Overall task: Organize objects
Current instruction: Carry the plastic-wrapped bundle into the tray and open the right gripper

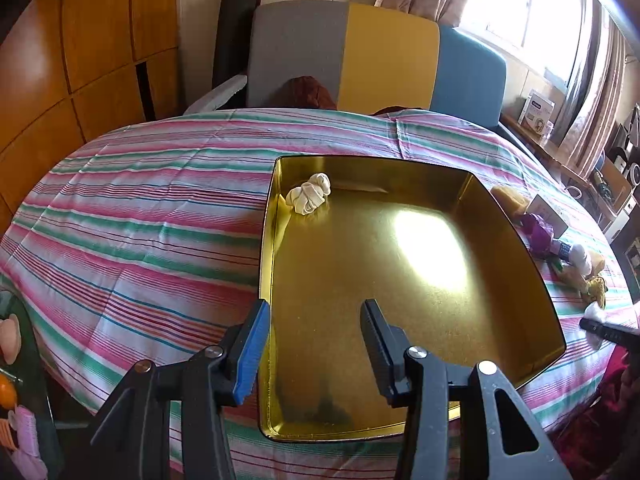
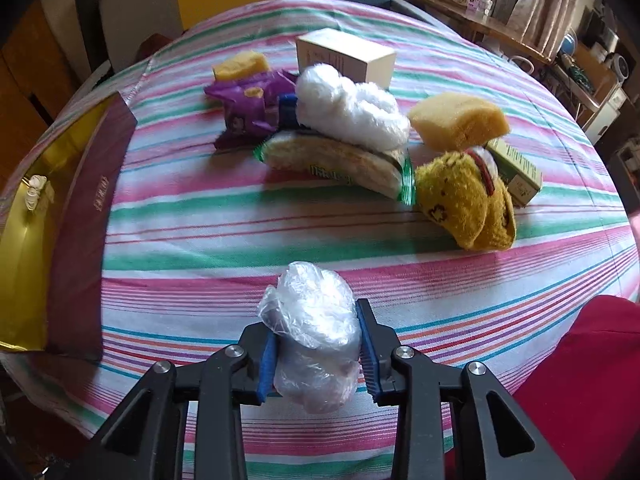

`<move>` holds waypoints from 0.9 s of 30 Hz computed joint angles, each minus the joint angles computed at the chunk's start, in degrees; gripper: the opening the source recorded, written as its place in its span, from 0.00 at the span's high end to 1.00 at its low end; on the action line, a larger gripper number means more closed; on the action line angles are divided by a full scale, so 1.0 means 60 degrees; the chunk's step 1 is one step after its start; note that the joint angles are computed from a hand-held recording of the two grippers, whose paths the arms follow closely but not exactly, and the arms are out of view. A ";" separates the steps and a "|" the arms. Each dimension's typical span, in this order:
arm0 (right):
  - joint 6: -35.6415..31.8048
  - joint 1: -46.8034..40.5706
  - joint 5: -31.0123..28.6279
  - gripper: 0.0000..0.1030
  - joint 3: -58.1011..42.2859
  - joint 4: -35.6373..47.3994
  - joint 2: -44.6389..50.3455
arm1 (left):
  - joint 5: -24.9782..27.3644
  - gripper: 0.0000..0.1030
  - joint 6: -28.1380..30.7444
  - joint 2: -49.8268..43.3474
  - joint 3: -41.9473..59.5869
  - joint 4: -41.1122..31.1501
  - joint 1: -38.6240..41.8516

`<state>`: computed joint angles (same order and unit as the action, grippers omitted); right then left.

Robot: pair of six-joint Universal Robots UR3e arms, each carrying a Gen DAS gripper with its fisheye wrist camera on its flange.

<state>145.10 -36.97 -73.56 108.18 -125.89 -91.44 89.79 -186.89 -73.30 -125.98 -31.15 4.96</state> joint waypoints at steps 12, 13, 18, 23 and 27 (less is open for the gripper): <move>0.0142 0.2300 0.1647 0.66 -0.2063 0.2327 -0.0670 | -0.0799 0.54 0.0386 0.1168 -0.0764 -0.0556 0.1413; 0.0176 0.2586 0.1731 0.66 -0.2273 0.2480 -0.0548 | -0.0877 0.54 0.0450 0.1340 -0.0828 -0.0706 0.1621; 0.1052 0.4845 0.1768 0.66 -0.3796 0.2503 0.1124 | -0.1221 0.54 0.0842 0.2223 -0.1173 -0.1324 0.2635; 0.2186 0.6940 0.1293 0.66 -0.6094 0.2322 0.3599 | -0.1584 0.54 0.1073 0.2685 -0.1435 -0.1621 0.3422; 0.3086 0.8146 0.0834 0.66 -0.8788 0.2802 0.5865 | -0.1895 0.54 0.1240 0.2856 -0.1615 -0.1822 0.3880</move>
<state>163.61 11.90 -68.56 55.45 -109.07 -56.25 78.42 -179.45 -56.17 -135.67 -42.08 28.24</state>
